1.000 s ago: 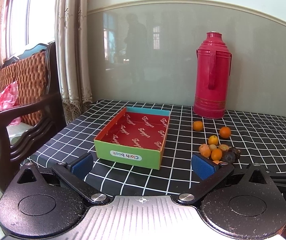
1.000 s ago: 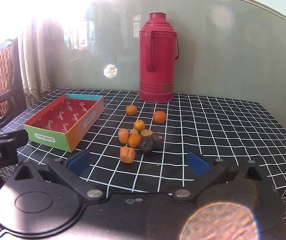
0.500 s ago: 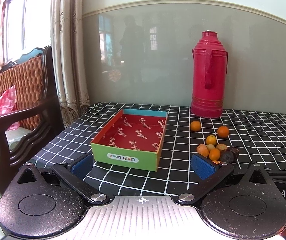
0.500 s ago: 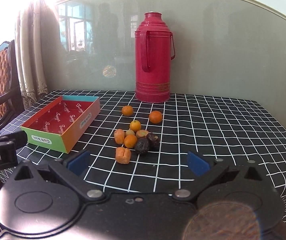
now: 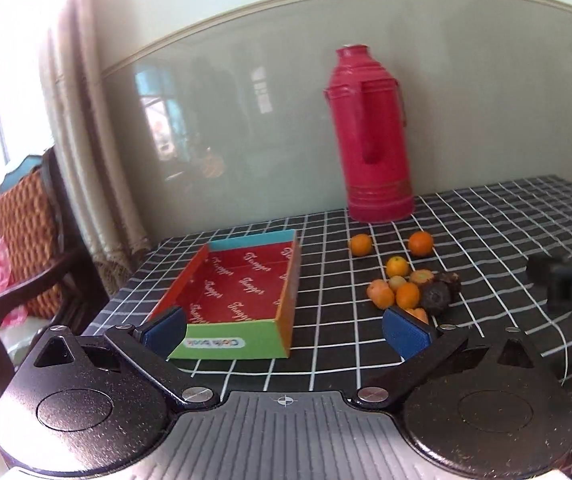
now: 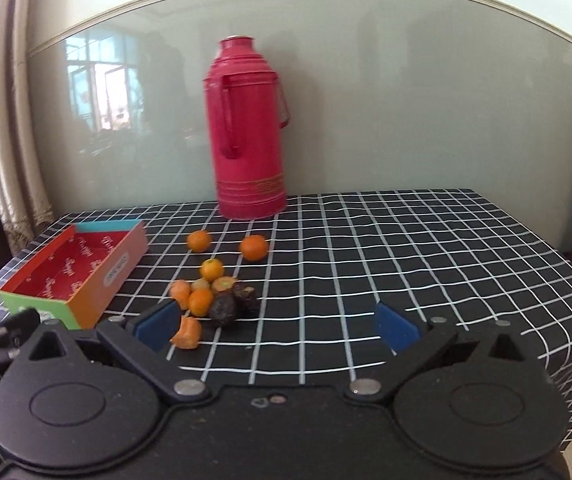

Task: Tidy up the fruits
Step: 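Reach the left tool to the fruit pile and grasp an orange chunk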

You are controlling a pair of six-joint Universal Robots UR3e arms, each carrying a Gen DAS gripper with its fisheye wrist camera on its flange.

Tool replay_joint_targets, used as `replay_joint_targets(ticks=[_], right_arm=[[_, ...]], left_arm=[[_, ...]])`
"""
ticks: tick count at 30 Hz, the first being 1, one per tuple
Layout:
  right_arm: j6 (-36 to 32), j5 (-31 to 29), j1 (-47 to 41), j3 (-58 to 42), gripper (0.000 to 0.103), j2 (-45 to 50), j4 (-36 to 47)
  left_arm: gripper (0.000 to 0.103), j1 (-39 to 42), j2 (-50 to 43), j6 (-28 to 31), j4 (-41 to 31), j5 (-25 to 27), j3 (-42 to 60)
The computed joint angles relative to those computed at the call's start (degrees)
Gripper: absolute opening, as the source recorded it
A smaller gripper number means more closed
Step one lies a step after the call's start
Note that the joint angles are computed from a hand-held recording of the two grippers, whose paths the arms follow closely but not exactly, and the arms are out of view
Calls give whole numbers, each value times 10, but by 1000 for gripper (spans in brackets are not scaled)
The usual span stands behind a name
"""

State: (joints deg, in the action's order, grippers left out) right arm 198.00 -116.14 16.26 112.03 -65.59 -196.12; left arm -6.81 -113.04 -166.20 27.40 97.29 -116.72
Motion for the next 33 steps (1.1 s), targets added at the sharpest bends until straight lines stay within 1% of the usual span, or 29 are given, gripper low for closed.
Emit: replay_joint_targets(ticks=[3, 7, 10, 15, 17, 18, 20, 24, 27, 29, 31, 32, 33], right_arm=[[5, 4, -21, 22, 97, 1, -23], [10, 12, -46, 49, 97, 15, -70], [4, 3, -56, 43, 97, 36, -83], [-3, 9, -77, 31, 97, 68, -92], [0, 16, -85, 22, 97, 80, -88], [1, 19, -88, 17, 97, 85, -86], [4, 26, -96, 12, 97, 93, -82], [10, 33, -99, -3, 97, 107, -75], [10, 39, -99, -15, 97, 116, -70], [7, 37, -97, -24, 97, 123, -69], [3, 35, -93, -31, 97, 128, -70], [1, 35, -93, -34, 97, 130, -71], [0, 37, -93, -36, 97, 131, -72]], left_arm=[[103, -26, -49, 35, 5, 7, 44], [103, -44, -109, 55, -6, -21, 100], [103, -52, -154, 60, -6, -40, 140], [102, -56, -215, 49, -49, -59, 221], [91, -58, -240, 46, -65, -63, 256], [83, -58, -250, 44, -89, -68, 276], [80, -55, -267, 33, -130, -78, 310], [79, -55, -305, 17, -157, -79, 360], [60, -49, -318, 5, -171, -99, 377], [54, -50, -320, -5, -177, -103, 383], [41, -50, -322, -8, -175, -106, 385], [37, -50, -322, -10, -173, -108, 383], [35, -50, -323, -11, -171, -107, 383]])
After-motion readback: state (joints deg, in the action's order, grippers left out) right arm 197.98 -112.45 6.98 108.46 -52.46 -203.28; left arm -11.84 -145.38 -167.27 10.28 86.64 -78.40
